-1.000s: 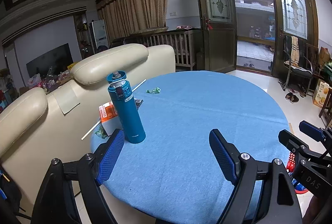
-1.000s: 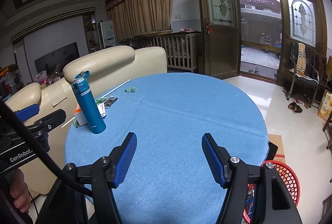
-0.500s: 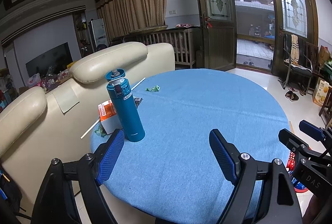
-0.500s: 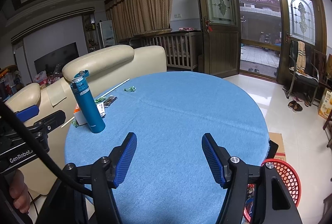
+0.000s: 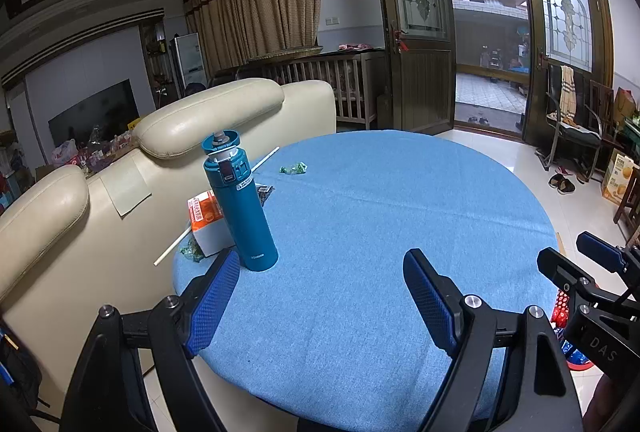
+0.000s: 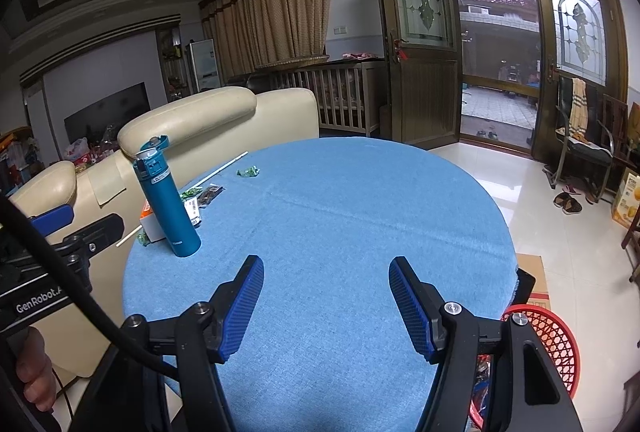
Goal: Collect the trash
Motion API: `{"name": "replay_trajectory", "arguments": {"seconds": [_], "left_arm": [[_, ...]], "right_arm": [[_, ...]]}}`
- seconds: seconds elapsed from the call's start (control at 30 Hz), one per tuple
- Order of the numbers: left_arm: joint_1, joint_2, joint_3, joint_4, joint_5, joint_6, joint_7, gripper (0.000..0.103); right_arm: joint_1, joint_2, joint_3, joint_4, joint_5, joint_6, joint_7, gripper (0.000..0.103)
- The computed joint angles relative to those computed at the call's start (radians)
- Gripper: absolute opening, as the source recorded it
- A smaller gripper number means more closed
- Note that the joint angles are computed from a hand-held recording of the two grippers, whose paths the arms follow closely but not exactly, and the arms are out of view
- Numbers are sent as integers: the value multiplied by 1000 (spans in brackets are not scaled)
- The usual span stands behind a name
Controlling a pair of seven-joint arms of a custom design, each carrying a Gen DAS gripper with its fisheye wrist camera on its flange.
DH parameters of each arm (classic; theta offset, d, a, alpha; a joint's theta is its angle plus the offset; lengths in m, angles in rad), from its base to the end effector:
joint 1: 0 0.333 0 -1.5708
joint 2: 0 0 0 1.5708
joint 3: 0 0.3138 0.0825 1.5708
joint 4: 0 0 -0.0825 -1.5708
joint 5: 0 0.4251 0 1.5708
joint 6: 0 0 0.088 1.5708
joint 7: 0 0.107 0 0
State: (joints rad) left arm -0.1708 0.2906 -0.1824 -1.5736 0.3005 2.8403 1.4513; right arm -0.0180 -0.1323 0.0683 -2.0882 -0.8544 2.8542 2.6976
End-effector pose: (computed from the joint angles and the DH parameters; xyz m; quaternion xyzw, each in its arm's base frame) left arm 0.6915 -0.2518 0.5806 -0.4720 0.7423 -0.3545 0.3171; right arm 0.5941 0.0724 0.5561 -0.4994 0.7184 -0.3536 0.3308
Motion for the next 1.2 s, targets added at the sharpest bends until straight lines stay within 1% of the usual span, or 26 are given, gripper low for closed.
{"name": "replay_trajectory", "arguments": {"seconds": [1.2], "left_arm": [[-12, 11, -6, 13, -3, -24, 26, 84]], "right_arm": [[-14, -5, -3, -19, 17, 2, 7, 69]]}}
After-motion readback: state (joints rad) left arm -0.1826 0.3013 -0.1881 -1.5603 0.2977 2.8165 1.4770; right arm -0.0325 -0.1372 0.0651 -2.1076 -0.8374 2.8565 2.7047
